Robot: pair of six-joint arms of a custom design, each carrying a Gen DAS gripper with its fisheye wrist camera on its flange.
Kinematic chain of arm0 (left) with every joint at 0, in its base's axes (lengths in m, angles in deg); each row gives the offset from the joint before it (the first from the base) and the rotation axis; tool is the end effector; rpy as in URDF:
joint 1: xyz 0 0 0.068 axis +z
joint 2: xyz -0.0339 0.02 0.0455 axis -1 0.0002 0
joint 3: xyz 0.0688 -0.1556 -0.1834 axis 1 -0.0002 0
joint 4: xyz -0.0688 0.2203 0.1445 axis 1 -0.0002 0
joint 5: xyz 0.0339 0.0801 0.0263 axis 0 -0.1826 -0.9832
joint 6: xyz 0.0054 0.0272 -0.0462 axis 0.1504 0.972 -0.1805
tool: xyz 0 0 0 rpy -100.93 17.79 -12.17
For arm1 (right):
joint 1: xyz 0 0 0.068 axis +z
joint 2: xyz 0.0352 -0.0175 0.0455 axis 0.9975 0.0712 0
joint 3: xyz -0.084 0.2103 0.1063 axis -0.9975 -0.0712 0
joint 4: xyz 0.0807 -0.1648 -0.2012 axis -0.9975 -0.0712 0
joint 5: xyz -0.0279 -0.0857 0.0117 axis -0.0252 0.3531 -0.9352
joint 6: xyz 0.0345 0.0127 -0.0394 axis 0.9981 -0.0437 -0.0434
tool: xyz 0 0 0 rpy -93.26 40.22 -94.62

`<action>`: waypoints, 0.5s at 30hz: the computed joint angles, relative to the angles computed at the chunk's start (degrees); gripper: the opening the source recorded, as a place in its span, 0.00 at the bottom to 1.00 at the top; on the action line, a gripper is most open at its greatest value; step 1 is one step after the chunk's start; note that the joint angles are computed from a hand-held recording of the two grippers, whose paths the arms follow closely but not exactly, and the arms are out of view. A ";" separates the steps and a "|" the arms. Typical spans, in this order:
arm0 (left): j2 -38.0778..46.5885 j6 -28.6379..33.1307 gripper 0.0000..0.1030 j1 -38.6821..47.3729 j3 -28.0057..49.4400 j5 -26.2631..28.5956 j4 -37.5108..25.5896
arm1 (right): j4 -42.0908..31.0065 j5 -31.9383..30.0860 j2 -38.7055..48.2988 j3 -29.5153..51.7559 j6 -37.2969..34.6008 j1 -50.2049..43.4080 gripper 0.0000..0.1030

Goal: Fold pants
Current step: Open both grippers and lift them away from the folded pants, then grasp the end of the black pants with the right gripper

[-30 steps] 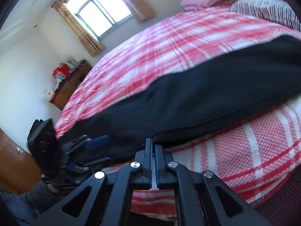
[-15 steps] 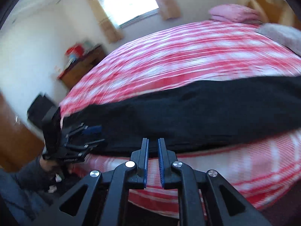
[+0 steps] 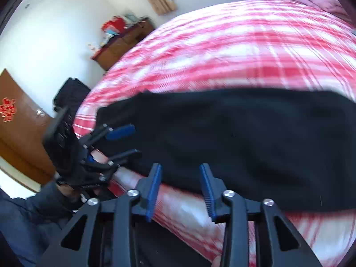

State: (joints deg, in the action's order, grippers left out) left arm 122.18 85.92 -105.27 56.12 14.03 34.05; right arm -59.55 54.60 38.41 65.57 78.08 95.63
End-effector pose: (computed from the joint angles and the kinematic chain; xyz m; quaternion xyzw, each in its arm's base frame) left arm 0.2354 -0.0786 0.1280 0.3153 0.8441 -0.1787 0.3952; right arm 0.2173 0.0542 0.1453 -0.0932 0.9183 0.2762 0.2678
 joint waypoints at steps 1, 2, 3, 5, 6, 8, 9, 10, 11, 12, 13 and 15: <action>0.51 0.49 0.64 1.81 0.39 0.42 -0.15 | 2.09 -0.56 4.65 3.28 1.03 0.97 0.39; 1.46 0.63 0.65 3.46 0.87 0.57 -0.14 | 2.10 -0.70 6.43 5.08 2.01 2.17 0.39; 2.59 0.82 0.65 5.58 1.23 1.36 -0.25 | 3.68 -1.02 11.08 8.61 3.80 3.26 0.39; 4.51 0.68 0.65 7.60 1.99 3.86 -1.07 | 6.57 -2.98 20.04 15.32 7.61 4.95 0.39; 5.22 0.80 0.65 7.93 1.96 4.39 -1.03 | 7.32 -4.43 24.72 19.07 8.82 5.35 0.39; 5.73 2.68 0.67 7.39 0.79 3.62 -0.10 | 7.38 -6.04 31.88 25.53 10.62 6.47 0.39; 5.54 3.38 0.71 6.54 0.06 2.69 0.86 | 6.08 -6.41 36.55 30.29 10.62 7.30 0.39; 4.92 4.42 0.73 5.62 -0.92 1.37 1.75 | 4.69 -6.67 40.01 34.09 10.72 7.92 0.39; 4.51 5.03 0.74 4.91 -1.59 0.34 2.32 | 3.46 -7.14 43.41 37.59 11.05 8.34 0.39; 4.54 4.90 0.77 4.22 -1.75 -0.10 2.73 | 2.17 -7.88 46.95 41.38 11.86 8.61 0.39; 4.71 4.89 0.79 4.24 -1.92 0.22 3.13 | 1.26 -8.64 49.54 44.15 12.66 8.73 0.39; 4.93 5.35 0.80 6.05 -2.04 2.40 2.97 | -1.92 -11.35 55.16 50.59 13.70 8.85 0.39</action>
State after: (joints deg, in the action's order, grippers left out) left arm 127.11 91.28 -99.21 54.08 16.43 37.02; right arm -61.48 43.24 93.57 116.16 91.78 104.48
